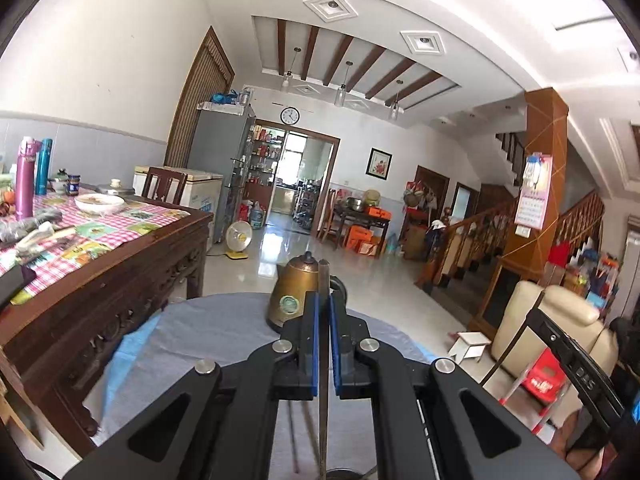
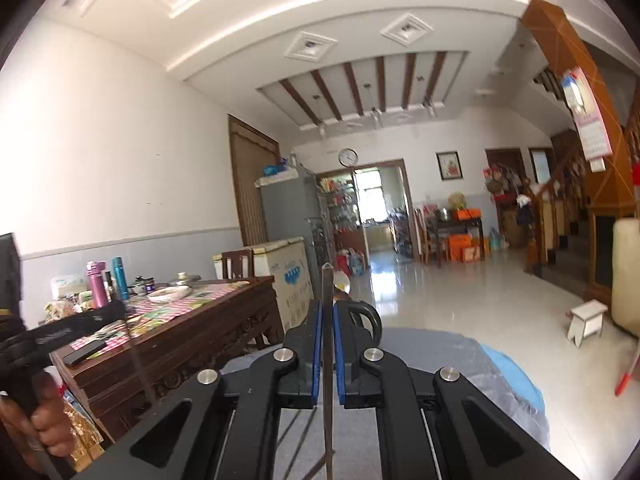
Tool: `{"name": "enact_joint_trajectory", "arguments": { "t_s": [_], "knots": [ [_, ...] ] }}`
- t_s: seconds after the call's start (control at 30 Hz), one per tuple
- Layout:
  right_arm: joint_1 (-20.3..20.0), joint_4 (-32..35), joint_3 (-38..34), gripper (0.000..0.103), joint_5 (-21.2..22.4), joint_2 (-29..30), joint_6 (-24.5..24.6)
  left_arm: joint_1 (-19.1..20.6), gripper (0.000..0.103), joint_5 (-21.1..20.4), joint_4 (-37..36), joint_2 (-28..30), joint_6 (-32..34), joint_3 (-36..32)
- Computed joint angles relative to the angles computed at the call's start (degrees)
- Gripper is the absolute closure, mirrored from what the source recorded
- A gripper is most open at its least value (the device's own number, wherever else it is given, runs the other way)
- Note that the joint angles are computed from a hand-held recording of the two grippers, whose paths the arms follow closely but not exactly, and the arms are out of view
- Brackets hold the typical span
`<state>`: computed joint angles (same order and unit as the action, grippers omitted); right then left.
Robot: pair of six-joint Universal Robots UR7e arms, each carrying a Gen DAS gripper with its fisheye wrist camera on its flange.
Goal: Organize utensils
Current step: 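Carry both chopsticks into the black holder and open both tools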
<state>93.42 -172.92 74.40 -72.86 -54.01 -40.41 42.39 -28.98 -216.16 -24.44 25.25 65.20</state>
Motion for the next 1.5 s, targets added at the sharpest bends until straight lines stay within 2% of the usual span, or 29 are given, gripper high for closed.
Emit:
{"name": "enact_joint_trajectory", "arguments": {
  "t_s": [0.17,0.3,0.5,0.67,0.9,1.0,1.1,1.13,1.2,1.33,1.5],
  "knots": [
    [0.5,0.9,3.6,0.097,3.3,-2.3,-0.1,0.6,0.098,-0.2,1.9,1.5,-2.8,-0.8],
    [0.6,3.7,5.3,0.097,3.9,-2.7,-0.2,1.3,0.098,-0.1,4.3,1.8,-6.8,-0.1],
    [0.4,6.0,6.9,0.097,-0.1,-0.7,-3.0,2.3,0.098,0.0,5.1,2.3,-10.0,1.3],
    [0.1,10.6,4.8,0.097,-4.3,1.5,-3.2,2.8,0.098,-0.8,8.0,2.1,-13.5,2.8],
    [-0.8,18.4,1.5,0.095,-6.2,2.1,-1.9,3.4,0.098,-2.6,14.9,0.7,-18.5,5.4],
    [-1.1,19.1,1.2,0.083,-6.0,2.0,-0.9,2.8,0.092,-1.8,13.9,0.9,-16.7,5.3],
    [-1.7,16.9,1.9,0.08,-4.1,1.4,0.4,1.8,0.073,-0.4,7.8,1.5,-10.8,4.6],
    [-1.9,15.6,2.2,0.08,-3.6,1.2,0.9,1.5,0.071,0.0,5.0,1.5,-8.5,4.6],
    [-2.1,13.5,2.6,0.08,-3.0,1.1,1.8,1.2,0.07,0.8,1.6,1.5,-5.3,4.2],
    [-2.4,11.6,2.1,0.08,-2.9,1.2,3.8,1.2,0.062,3.0,-3.4,1.2,-1.3,3.6],
    [-3.0,11.3,0.5,0.08,-3.6,1.8,7.2,2.0,0.061,7.4,-5.4,0.0,-2.0,4.1]
  ]
}}
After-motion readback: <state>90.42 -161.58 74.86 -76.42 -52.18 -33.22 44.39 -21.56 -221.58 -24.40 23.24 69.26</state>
